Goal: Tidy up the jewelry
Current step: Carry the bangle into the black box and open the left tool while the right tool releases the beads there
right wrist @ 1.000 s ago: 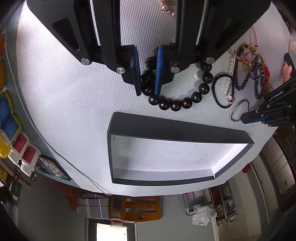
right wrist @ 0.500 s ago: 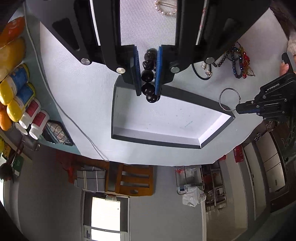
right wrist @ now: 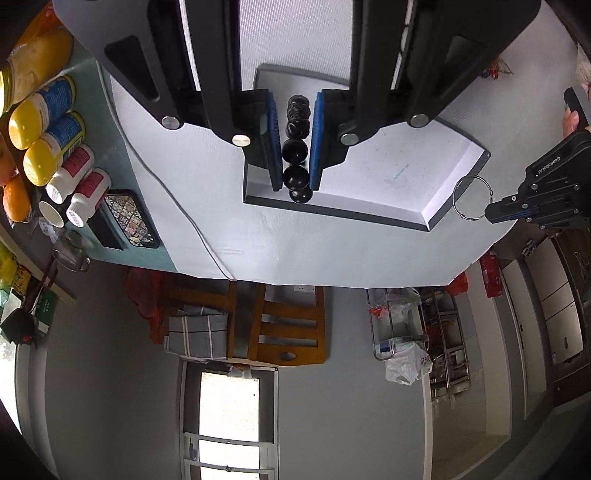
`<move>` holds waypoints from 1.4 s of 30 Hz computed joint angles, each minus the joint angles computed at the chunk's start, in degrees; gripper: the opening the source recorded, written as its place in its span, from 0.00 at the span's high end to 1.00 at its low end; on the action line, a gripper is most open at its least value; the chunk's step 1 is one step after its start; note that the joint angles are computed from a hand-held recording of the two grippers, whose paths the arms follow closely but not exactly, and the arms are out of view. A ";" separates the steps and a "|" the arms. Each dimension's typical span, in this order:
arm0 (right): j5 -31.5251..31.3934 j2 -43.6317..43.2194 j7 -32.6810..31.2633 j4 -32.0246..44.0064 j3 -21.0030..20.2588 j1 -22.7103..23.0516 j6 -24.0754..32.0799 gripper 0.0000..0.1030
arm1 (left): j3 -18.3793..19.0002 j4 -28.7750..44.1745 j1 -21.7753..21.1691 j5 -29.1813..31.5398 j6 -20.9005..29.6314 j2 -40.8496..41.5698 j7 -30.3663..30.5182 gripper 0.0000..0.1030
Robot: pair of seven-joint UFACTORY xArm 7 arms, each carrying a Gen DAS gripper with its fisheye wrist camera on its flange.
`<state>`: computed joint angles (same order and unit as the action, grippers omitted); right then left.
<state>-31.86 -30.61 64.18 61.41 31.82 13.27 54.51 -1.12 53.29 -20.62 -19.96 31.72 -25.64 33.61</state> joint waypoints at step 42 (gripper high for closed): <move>-2.50 12.36 2.79 -0.11 -10.45 6.31 -3.68 0.49 | -4.93 9.68 5.07 6.35 1.72 16.99 -12.16 0.28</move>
